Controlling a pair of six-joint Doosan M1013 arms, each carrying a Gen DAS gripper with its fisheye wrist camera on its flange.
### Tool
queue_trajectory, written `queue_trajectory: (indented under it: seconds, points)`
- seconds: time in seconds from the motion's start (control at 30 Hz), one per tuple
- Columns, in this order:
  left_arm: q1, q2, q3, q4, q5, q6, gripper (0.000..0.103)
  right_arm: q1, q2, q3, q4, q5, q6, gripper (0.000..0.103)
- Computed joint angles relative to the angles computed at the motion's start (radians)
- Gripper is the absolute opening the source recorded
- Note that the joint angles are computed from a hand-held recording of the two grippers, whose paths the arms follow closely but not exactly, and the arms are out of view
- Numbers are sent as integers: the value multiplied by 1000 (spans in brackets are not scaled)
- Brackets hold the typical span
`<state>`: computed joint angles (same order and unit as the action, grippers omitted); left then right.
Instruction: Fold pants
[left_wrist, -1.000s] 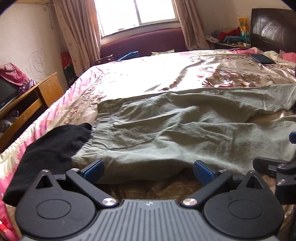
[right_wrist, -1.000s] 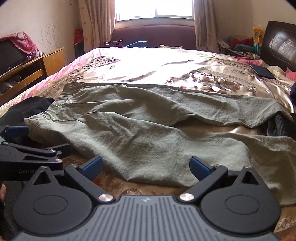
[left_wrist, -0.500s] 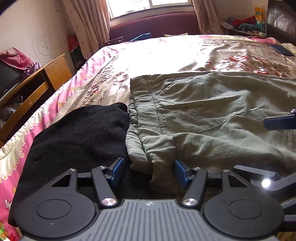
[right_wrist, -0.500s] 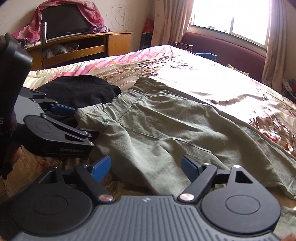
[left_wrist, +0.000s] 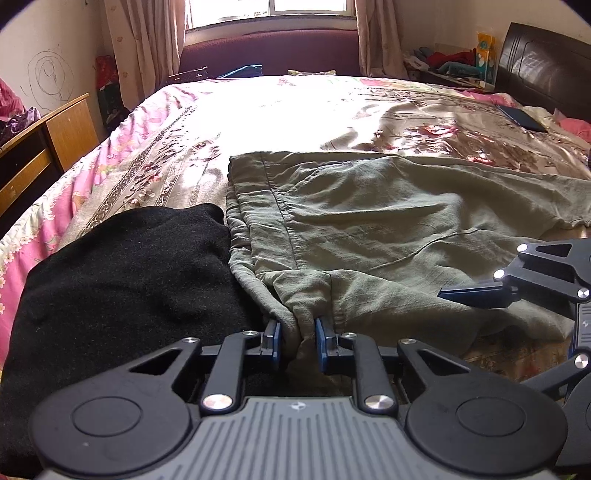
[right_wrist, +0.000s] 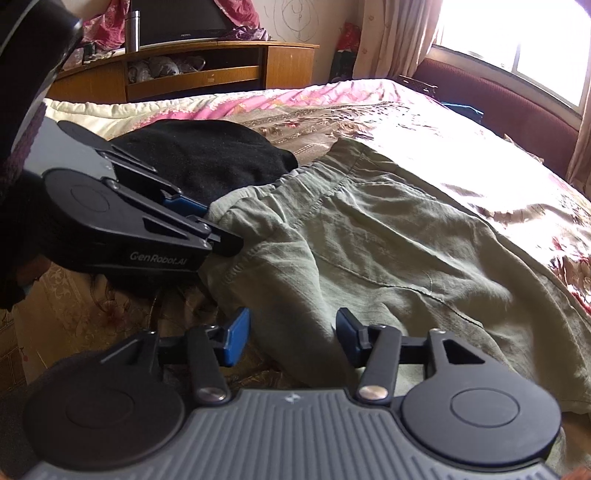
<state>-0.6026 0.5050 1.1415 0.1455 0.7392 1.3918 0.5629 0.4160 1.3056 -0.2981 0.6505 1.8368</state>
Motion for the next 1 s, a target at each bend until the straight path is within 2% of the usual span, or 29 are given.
queue_trajectory:
  seconds: [0.03, 0.1, 0.17, 0.2, 0.23, 0.33, 0.4, 0.47, 0.57, 0.6, 0.67, 0.77, 0.83, 1.0]
  points:
    - [4, 0, -2, -16, 1, 5, 33, 1, 2, -1, 18, -9, -38, 65]
    - [14, 4, -12, -56, 10, 14, 31, 12, 15, -11, -24, -5, -58, 66]
    - [16, 5, -16, -75, 12, 24, 30, 25, 43, -41, -100, 44, -43, 64]
    - [16, 5, -17, -75, 16, 33, 30, 25, 57, -62, -92, 78, -49, 49]
    - [16, 4, -18, -75, 20, 42, 29, 19, 68, -82, -48, 111, -56, 27]
    - [23, -7, -15, -110, 30, 70, 28, -4, 58, -91, 81, 109, -55, 10]
    - [31, -19, -13, -133, 48, 84, 27, -18, 41, -88, 178, 103, -88, 8]
    - [30, -35, 1, -102, 51, 78, 28, -19, 25, -81, 235, 86, -135, 8]
    - [15, -47, 15, 31, 69, 37, 28, -12, 36, -100, 248, 105, -173, 9]
    - [10, -46, 15, 67, 81, 18, 27, -12, 45, -111, 252, 123, -170, 14]
    - [7, -46, 15, 92, 100, 2, 27, -11, 55, -125, 242, 158, -144, 17]
    - [4, -55, 25, 110, 91, -7, 28, -1, 30, -93, 210, 126, -126, 22]
    - [-1, -58, 27, 139, 86, -20, 28, 0, 16, -77, 194, 111, -113, 30]
    - [-14, -64, 22, 154, 65, -25, 28, 2, 3, -64, 151, 107, -61, 30]
